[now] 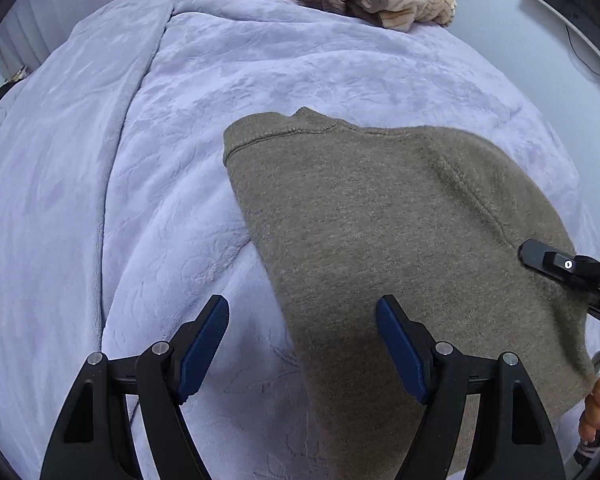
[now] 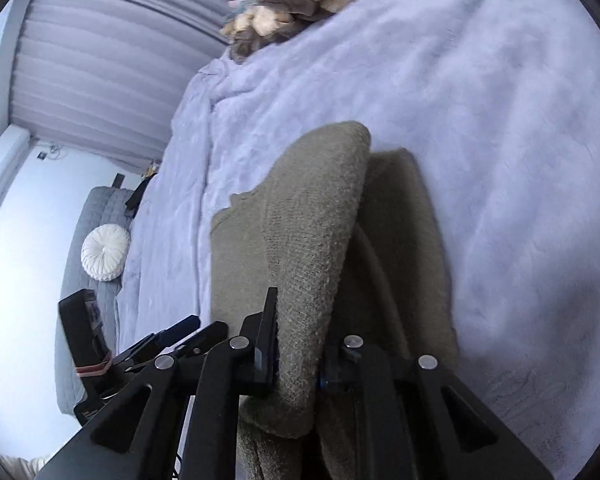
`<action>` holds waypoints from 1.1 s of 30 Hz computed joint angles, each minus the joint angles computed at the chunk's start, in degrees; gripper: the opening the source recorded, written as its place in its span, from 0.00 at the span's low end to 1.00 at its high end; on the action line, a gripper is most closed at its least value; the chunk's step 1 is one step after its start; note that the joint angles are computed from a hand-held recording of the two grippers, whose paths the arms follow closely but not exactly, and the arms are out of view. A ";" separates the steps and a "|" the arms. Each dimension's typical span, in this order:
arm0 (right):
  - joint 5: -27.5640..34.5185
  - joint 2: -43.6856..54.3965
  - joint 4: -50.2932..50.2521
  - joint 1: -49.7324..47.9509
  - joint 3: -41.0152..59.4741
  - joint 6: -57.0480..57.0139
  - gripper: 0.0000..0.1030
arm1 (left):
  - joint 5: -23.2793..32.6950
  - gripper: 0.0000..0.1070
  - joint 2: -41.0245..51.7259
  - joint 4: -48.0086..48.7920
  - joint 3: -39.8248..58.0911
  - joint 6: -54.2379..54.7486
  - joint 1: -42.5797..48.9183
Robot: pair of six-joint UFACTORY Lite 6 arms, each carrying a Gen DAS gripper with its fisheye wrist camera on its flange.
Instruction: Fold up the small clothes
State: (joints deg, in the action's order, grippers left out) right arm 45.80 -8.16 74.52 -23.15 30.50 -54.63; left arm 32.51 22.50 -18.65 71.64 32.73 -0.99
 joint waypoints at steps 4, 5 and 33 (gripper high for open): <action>1.00 12.20 4.11 -5.34 -1.00 -5.73 0.15 | -4.04 0.87 0.20 3.11 -2.66 -2.90 -1.14; 2.25 12.37 5.28 -6.73 -1.87 -6.65 0.15 | -3.44 0.87 -0.07 1.95 -2.91 -1.79 -0.54; 6.15 -17.77 -27.92 -22.71 -19.91 10.42 0.10 | 0.24 0.87 -12.34 -0.34 -20.06 4.91 5.14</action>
